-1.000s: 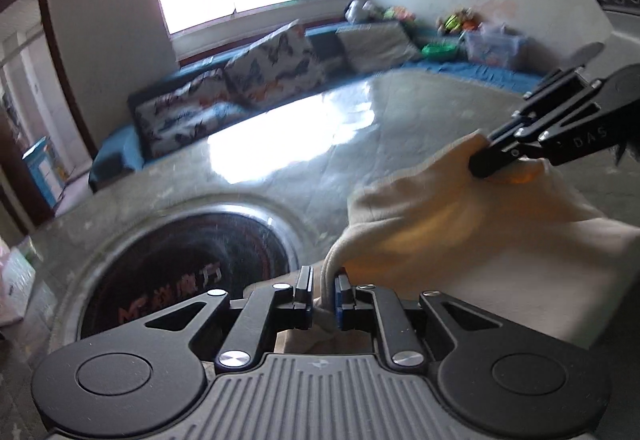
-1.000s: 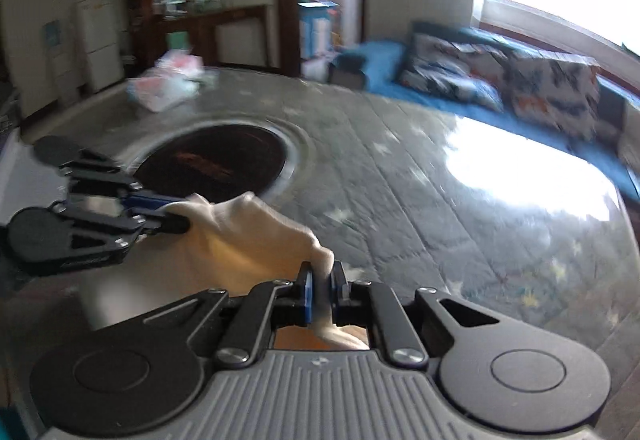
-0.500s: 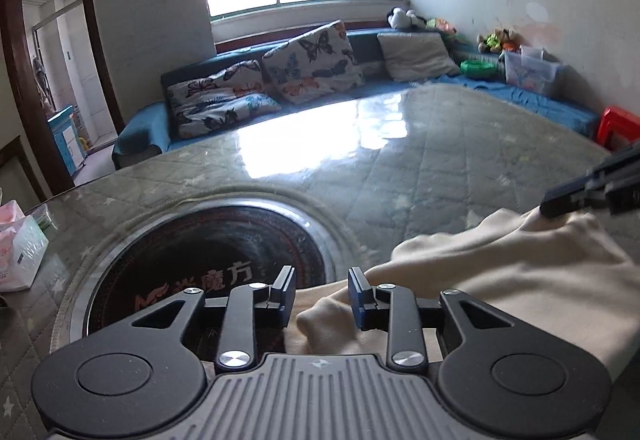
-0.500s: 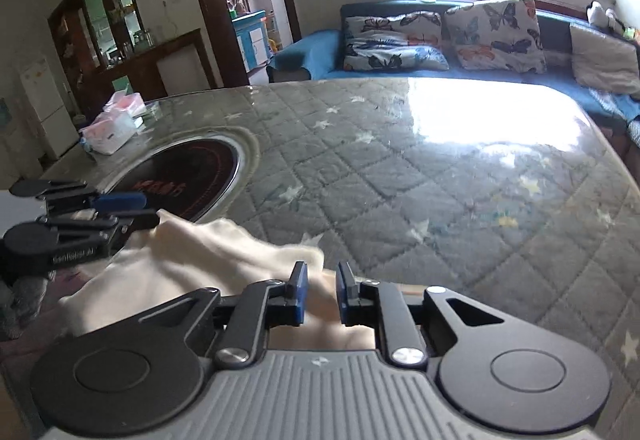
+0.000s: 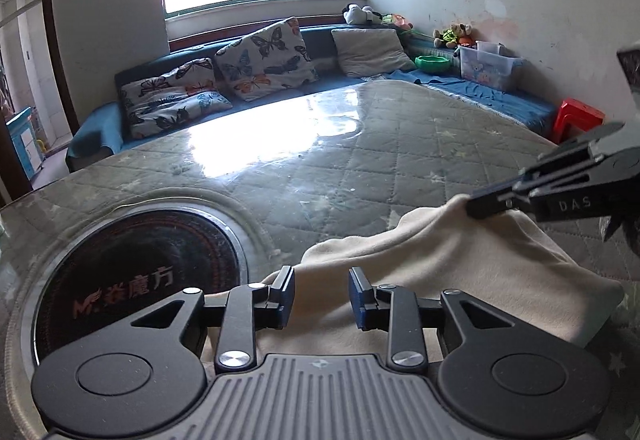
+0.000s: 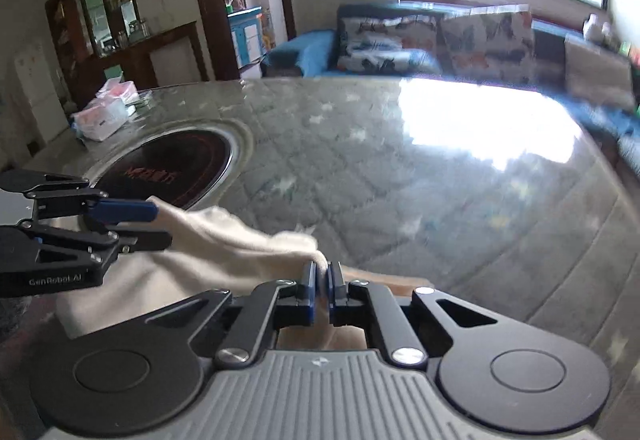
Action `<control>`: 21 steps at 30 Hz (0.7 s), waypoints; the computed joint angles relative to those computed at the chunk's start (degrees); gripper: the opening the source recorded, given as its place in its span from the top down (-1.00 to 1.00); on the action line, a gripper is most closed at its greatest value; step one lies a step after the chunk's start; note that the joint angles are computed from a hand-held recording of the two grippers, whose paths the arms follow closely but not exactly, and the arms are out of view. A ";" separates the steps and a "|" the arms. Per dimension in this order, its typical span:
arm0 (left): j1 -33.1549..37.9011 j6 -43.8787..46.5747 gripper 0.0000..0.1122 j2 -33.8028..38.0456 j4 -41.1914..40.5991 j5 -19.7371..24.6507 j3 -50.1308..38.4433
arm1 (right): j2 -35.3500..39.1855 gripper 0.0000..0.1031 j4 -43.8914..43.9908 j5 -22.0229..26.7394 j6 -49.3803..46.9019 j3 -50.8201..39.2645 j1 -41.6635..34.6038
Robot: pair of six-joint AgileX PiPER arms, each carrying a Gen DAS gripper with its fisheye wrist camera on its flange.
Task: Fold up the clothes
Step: 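Lower the folded hem onto the body and open both grippers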
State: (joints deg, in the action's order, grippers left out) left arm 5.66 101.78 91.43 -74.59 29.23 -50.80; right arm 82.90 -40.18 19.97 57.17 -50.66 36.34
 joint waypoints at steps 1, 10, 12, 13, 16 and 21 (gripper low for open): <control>-0.43 -0.27 0.43 0.45 0.05 -0.48 -0.29 | 0.55 0.91 -1.91 0.67 1.34 -0.56 0.36; -0.64 -3.96 0.43 1.86 1.52 -0.98 -1.80 | 1.98 0.78 -5.23 0.73 6.44 -0.95 0.39; -0.88 -3.67 0.43 1.74 1.01 -0.90 -1.88 | 1.34 0.78 -5.22 0.33 6.38 -1.37 0.87; -1.02 -3.53 0.43 1.71 0.75 -0.90 -1.92 | 1.54 0.78 -4.22 -0.24 5.29 -1.85 0.96; -1.45 -4.72 0.43 3.01 1.24 -1.72 -2.83 | 3.04 0.78 2.21 -2.73 -1.18 -3.58 0.60; -1.51 -6.48 0.38 4.85 2.45 -2.41 -4.17 | 8.78 0.78 8.71 -3.17 -7.75 -7.18 0.05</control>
